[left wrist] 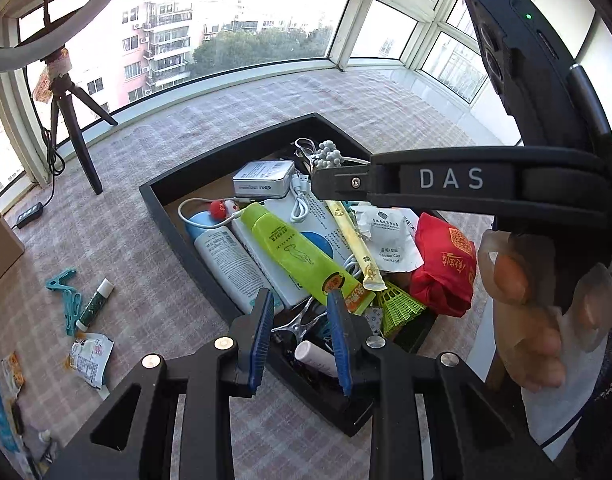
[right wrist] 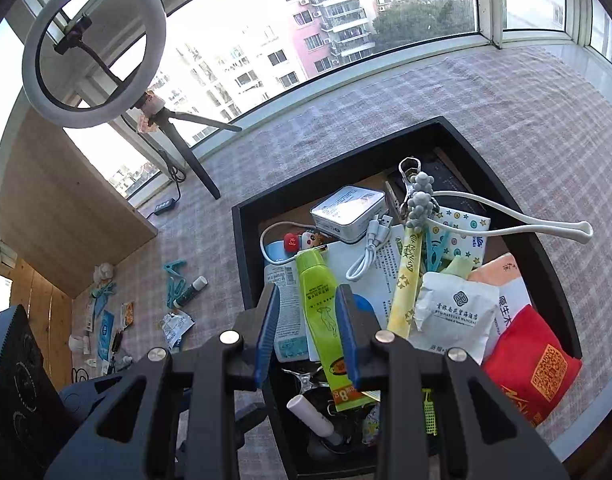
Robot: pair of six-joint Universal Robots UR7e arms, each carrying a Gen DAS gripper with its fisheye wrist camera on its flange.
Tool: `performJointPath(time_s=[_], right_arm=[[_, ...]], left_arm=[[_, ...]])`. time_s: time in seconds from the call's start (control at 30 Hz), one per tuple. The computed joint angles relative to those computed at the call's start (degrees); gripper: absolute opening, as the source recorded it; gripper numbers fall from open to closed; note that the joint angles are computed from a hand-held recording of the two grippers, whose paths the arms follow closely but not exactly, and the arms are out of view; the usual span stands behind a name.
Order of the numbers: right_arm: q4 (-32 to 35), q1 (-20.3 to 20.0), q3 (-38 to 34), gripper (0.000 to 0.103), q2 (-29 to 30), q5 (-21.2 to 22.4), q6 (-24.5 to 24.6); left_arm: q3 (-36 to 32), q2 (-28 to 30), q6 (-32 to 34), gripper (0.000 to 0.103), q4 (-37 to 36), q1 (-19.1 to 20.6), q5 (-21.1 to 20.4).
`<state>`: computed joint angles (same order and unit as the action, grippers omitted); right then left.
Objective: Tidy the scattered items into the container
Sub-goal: 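Lift the lotion bottle with the left gripper, carry it into the black tray, release, then grasp the black pen with the left gripper while the right gripper grasps the silver tube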
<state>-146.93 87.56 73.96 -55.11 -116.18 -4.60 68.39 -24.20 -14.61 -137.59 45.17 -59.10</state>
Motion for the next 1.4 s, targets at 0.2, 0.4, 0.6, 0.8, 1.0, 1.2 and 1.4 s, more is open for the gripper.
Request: performJointPath(time_s=[0.2,0.4,0.6,0.8,1.0,1.2,1.4], right_arm=[[1.9,1.9,-1.1,0.029,2.8,0.9,-2.6],[5.6,5.0,-4.9,0.029,8.6,2.1,-9.4],[9.7,8.7,-9.6,0.029,15.2,3.0,-20.1],[15.6,12.2,-15.0,0.029,22.6,2.2,-31.8],[23.3,14.3,-22.7,0.029,30.3,1.5,-37.9],[29.4,15.2,-30.0,0.029,36.6,0.8,-42.5],[34.1,15.1,-36.4,0.029,41.4,0.1,-44.0]], left_arm=[[11.1,-8.4,-4.3,0.025,-2.6,1.4,4.9],[24.9,-19.5,-11.8,0.025,-2.5,3.4,12.4],[35.2,-30.3,-22.6,0.025,5.4,7.2,17.8],[38.6,-35.1,-27.1,0.025,11.0,11.2,17.9],[39.4,-36.1,-25.5,0.028,11.6,13.2,17.7],[38.8,-35.4,-23.1,0.038,10.8,14.5,17.1],[38.2,-34.7,-21.6,0.039,9.9,15.8,16.4]])
